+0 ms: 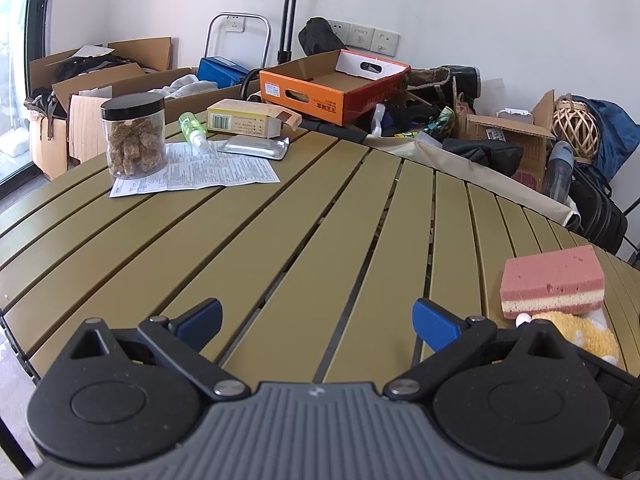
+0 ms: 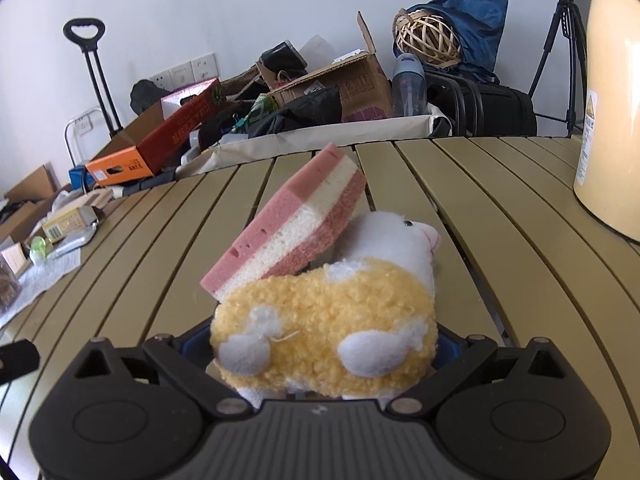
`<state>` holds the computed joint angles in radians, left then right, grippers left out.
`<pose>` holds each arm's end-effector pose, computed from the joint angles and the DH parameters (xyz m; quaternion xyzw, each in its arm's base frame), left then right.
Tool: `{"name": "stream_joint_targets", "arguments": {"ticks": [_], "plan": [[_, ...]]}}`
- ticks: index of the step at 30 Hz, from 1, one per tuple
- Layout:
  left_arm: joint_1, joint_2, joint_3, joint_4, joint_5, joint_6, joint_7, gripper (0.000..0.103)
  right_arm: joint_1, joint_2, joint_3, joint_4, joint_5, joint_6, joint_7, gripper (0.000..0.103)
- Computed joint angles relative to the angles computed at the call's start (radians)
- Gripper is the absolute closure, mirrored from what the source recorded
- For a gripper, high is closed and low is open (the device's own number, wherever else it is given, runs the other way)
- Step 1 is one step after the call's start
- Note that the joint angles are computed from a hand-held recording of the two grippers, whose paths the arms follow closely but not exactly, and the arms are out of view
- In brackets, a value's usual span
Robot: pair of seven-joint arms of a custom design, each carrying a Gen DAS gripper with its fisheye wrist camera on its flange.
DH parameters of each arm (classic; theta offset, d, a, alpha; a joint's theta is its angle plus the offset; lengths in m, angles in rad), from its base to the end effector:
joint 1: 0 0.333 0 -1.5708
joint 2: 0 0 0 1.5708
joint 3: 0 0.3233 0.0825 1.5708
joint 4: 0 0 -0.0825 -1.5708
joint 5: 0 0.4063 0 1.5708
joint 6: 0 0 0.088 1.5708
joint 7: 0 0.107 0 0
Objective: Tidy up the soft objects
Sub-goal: 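Close the right tool on the yellow plush toy and pink sponge, then close the left tool on the pink sponge while the right tool holds the plush toy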
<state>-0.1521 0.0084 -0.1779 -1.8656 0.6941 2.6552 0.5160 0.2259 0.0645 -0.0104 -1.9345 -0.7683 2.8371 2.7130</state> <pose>0.5937 -0.2217 0.5930 -0.7039 0.5551 -0.3325 0.2930 0.6169 0.1721 0.5372 -0.5346 0.7143 -0.2871 0.3486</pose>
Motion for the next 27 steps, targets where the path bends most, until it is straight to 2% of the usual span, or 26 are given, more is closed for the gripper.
{"name": "stream_joint_targets", "arguments": {"ticks": [6,13,27], "plan": [[-0.002,-0.005,-0.001,-0.006,-0.005,0.014,0.009,0.0,-0.008,-0.024,-0.008,-0.034,-0.073,0.05,0.102,0.005],[0.01,-0.037,-0.004,-0.039,-0.036,0.051,0.032,0.0,-0.035,-0.082,0.018,-0.095,-0.125,0.064,0.179,0.006],[0.047,-0.102,-0.023,-0.109,-0.138,0.124,0.1,0.0,-0.183,-0.308,0.136,-0.284,-0.527,0.074,0.628,0.006]]}}
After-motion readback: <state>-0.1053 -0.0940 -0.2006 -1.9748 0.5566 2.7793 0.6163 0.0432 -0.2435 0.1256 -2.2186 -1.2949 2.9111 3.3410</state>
